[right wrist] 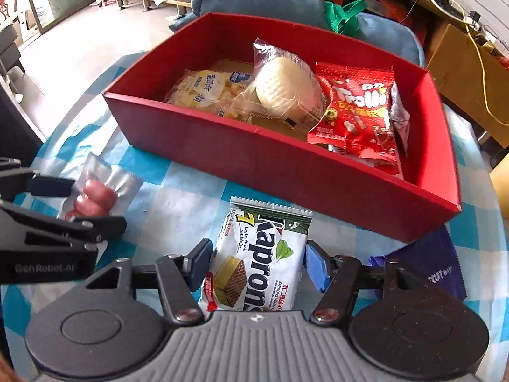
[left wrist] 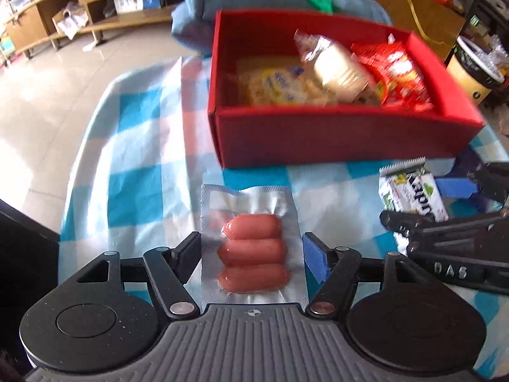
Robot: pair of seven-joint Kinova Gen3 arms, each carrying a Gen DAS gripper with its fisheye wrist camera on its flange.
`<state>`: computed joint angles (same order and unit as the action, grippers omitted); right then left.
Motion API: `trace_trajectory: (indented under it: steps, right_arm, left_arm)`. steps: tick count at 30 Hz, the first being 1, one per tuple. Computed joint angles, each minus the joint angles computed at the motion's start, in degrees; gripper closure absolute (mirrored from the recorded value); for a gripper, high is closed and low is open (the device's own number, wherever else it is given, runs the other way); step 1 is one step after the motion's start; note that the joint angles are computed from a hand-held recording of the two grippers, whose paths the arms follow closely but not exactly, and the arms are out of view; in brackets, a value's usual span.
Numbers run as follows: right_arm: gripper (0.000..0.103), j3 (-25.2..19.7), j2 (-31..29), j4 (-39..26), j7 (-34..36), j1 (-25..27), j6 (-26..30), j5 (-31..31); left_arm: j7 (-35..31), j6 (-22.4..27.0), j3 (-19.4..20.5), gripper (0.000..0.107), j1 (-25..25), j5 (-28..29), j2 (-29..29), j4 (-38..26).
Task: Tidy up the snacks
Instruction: 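Grasp the pink sausage pack with the left tool while the right tool grasps the Kaprons wafer bar, then carry both items over the red box and open the right tool to drop the Kaprons bar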
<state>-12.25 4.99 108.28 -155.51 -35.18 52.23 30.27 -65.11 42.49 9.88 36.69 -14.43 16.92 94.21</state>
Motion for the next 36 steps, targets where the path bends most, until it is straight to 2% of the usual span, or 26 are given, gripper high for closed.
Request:
trace_trajectory:
  steps: [6,14,17,21,24,36]
  right_arm:
    - [0.045,-2.21,-4.96,1.67,-5.03,-0.71,1.61,3.41]
    - [0.045,-4.76,-8.33,1.51,-10.22,1.72,4.40,8.55]
    - [0.045,-5.06,-8.74,0.83,-10.71,2.67,5.30,10.26]
    - [0.045,-5.00,-8.32,0.10,-11.58,3.80,5.18,13.08]
    - [0.045,-4.15,-7.88,-0.15,-11.59,4.67,4.18,14.56]
    - [0.045,-0.15,-4.09,-0.83,-8.44,7.31,0.97,15.84]
  left_arm:
    - [-1.38,-2.52,0.99,0.034,-0.98,2.23,-2.06,0.11]
    - [0.35,-4.52,0.73,0.033,0.59,0.83,-1.70,-2.79]
    - [2.19,-4.39,-0.25,0.033,2.48,-1.81,-0.37,-5.08]
    - [3.01,-4.28,-0.90,0.033,3.39,-2.85,1.34,-7.72]
    - [4.76,-4.19,-2.45,0.033,5.27,-5.63,3.03,-9.80]
    - [6.18,-2.97,-5.53,0.033,7.77,-9.28,8.98,-16.49]
